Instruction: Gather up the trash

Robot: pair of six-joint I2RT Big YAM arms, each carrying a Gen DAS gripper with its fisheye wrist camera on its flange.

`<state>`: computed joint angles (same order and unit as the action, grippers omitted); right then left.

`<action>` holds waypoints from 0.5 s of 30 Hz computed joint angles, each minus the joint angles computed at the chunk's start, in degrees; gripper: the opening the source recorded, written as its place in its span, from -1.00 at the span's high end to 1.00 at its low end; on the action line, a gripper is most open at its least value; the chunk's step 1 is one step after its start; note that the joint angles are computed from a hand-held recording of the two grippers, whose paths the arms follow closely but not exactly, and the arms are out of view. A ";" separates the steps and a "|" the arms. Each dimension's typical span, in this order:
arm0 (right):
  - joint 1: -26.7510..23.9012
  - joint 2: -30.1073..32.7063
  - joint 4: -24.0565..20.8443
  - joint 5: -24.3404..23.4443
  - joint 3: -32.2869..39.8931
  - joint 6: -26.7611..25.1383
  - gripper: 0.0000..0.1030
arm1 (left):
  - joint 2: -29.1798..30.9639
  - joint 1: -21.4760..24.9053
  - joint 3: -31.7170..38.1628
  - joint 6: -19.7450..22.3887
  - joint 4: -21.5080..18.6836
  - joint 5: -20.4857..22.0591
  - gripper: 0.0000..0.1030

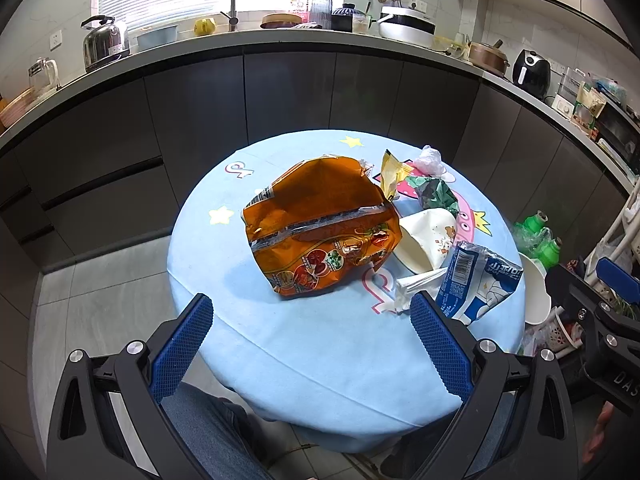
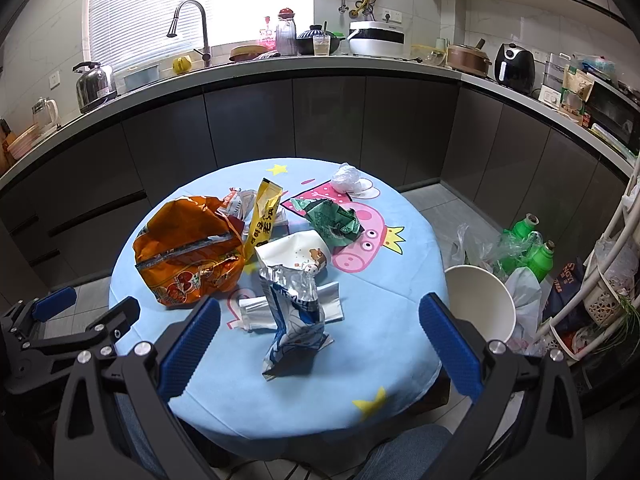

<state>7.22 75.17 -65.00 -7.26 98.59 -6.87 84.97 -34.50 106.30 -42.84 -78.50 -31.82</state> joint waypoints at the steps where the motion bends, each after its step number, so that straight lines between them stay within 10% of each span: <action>1: -0.04 -0.05 -0.01 -0.02 -0.02 -0.10 -0.94 | -0.05 -0.06 -0.14 -0.06 0.10 -0.04 -0.84; 15: -0.03 -0.03 0.06 -0.03 -0.01 0.05 -0.94 | 0.80 0.17 2.28 -0.51 -1.87 0.38 -0.84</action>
